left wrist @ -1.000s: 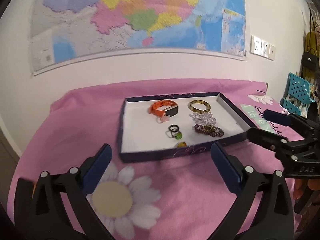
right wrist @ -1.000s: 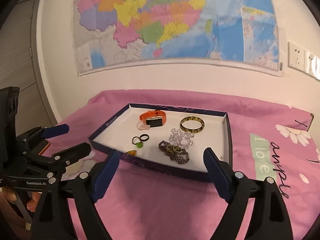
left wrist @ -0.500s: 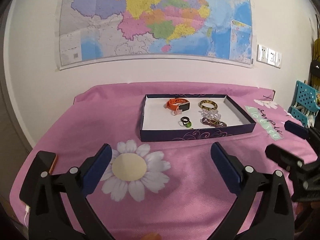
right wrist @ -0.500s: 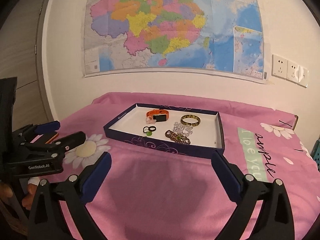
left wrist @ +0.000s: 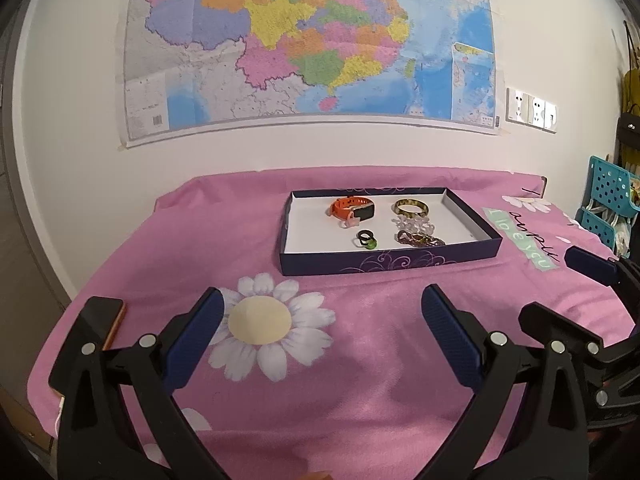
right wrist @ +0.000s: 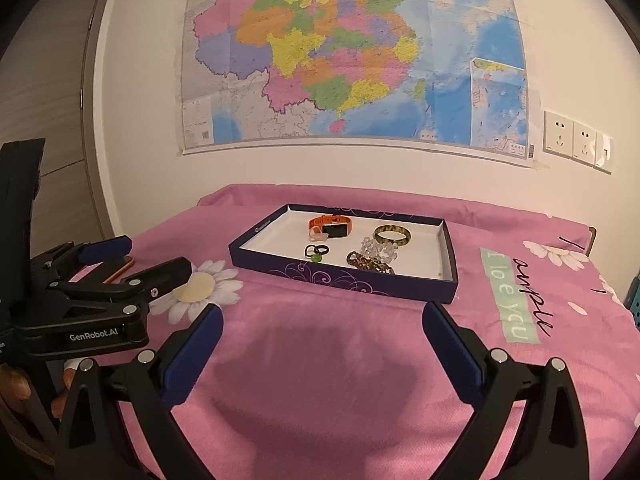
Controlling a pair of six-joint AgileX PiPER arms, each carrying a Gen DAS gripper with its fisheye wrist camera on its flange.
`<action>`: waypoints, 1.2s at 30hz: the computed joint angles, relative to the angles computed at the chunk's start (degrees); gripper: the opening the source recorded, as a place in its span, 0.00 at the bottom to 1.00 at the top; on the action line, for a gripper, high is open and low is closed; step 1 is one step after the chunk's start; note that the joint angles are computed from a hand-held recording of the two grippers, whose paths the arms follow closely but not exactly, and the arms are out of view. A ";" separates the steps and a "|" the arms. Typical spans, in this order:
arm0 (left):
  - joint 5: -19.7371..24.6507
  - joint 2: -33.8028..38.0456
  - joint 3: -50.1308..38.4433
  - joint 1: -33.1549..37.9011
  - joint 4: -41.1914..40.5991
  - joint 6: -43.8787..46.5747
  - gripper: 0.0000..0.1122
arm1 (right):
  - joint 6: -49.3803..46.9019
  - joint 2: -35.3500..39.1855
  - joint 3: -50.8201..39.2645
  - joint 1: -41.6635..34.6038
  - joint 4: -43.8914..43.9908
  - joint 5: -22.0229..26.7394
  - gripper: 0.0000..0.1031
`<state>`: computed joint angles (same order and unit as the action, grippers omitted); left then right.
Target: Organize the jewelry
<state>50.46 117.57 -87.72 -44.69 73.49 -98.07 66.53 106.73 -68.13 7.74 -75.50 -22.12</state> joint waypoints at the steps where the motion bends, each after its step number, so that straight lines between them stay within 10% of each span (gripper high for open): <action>1: 0.22 -0.08 0.13 -0.18 0.16 -0.25 0.87 | 0.03 -0.04 0.01 0.06 0.06 0.10 0.93; 36: 1.14 -1.12 1.16 -0.93 0.69 -1.18 0.87 | 3.13 0.24 -0.26 0.12 -2.27 1.14 0.93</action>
